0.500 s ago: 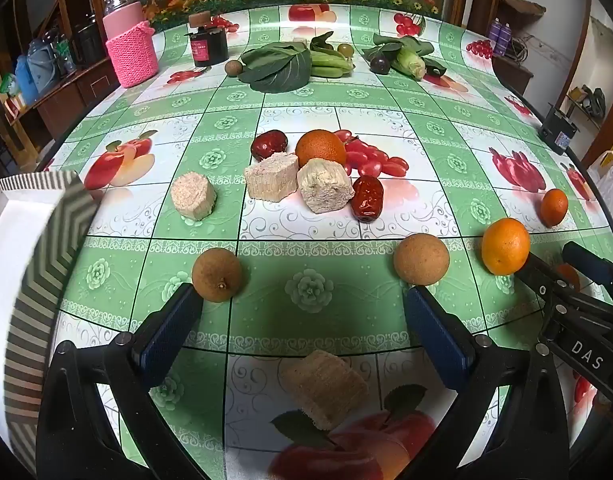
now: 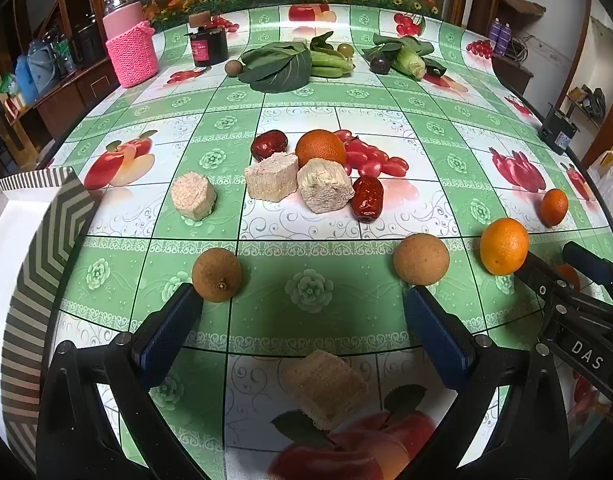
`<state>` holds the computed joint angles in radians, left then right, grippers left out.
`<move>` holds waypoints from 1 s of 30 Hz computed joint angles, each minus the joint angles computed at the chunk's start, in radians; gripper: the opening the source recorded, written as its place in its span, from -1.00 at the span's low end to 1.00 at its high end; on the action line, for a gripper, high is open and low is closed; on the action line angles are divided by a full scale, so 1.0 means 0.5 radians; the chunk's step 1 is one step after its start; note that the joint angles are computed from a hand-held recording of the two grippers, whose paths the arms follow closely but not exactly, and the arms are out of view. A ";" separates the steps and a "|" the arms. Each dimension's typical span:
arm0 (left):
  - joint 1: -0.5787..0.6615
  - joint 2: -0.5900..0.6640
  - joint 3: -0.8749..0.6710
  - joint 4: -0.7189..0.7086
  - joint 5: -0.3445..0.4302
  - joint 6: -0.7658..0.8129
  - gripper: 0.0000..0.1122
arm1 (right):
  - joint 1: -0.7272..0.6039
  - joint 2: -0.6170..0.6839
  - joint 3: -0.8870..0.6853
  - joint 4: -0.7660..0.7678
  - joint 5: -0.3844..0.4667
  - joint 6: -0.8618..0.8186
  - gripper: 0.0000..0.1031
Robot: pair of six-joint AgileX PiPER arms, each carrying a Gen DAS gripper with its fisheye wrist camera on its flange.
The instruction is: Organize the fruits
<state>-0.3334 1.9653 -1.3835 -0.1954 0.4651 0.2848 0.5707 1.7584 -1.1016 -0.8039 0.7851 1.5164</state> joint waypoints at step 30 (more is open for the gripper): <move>0.186 -0.323 0.318 -0.404 -0.125 0.558 0.82 | 0.141 -0.211 0.191 -0.149 -0.102 0.131 0.07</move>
